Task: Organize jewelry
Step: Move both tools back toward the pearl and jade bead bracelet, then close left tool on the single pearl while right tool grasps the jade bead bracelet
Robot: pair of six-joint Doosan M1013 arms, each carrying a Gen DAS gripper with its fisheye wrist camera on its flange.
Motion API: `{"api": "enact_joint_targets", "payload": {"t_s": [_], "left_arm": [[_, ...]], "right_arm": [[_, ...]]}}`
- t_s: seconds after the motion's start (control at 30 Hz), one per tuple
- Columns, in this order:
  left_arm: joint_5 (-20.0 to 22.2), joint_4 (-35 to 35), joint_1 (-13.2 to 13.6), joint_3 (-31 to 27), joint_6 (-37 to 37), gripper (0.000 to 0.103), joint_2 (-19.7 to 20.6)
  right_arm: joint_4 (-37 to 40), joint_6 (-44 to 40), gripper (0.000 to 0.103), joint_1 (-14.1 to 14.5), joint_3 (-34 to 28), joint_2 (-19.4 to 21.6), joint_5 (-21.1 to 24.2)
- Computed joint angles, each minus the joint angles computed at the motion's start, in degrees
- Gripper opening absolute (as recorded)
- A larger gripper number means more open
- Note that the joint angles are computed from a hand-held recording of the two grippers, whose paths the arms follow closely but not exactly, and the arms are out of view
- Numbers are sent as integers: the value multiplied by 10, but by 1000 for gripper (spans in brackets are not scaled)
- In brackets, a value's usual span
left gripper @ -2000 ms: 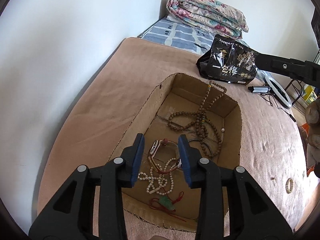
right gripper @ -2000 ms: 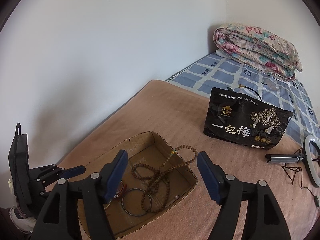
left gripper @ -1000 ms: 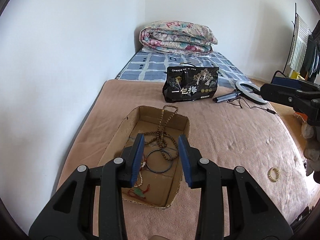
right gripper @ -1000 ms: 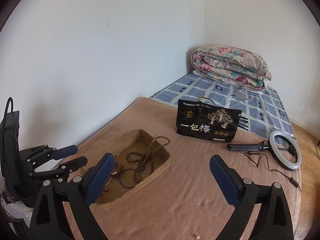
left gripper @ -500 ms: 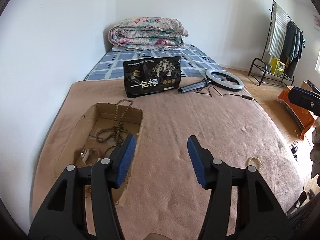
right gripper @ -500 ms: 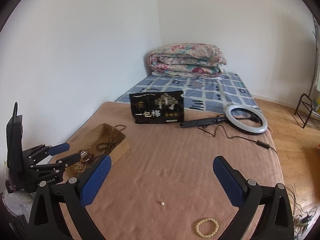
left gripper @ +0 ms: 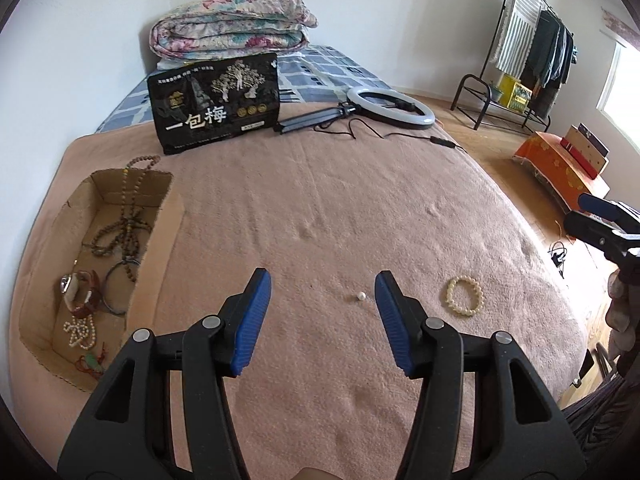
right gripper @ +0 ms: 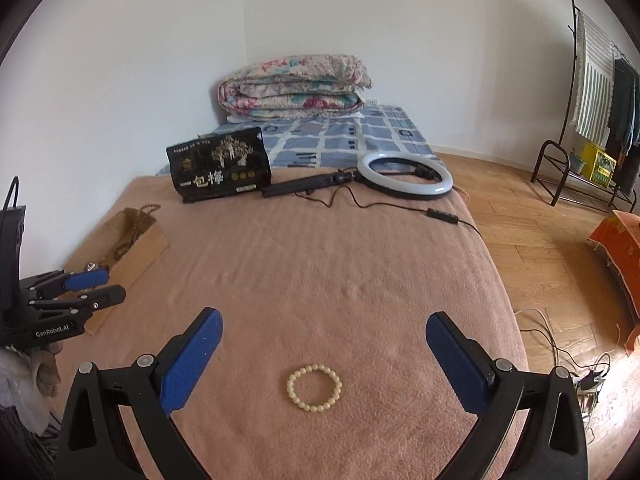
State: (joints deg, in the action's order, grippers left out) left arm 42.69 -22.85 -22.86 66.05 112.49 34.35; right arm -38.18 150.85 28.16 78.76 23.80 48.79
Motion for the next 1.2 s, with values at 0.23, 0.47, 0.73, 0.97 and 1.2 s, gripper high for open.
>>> {"api": "enact_joint_targets", "payload": {"t_s": [0.23,0.47,0.73,0.97,1.2], "left_arm": [[47,11,-13,-23,9,55,29],[83,16,-22,-43,22,40,54],[124,8,-24,-79,16,26,85],[143,15,-26,-105,-3,26,108],[149,26,-28,-121,-8,20,120]], "right_arm": [[59,-37,102,-18,16,12,-12],[152,-95,86,-41,28,23,-14],[227,-155,68,-52,16,41,-7],[269,-186,53,-58,9,49,-5],[293,-206,45,-64,-1,59,2]]}}
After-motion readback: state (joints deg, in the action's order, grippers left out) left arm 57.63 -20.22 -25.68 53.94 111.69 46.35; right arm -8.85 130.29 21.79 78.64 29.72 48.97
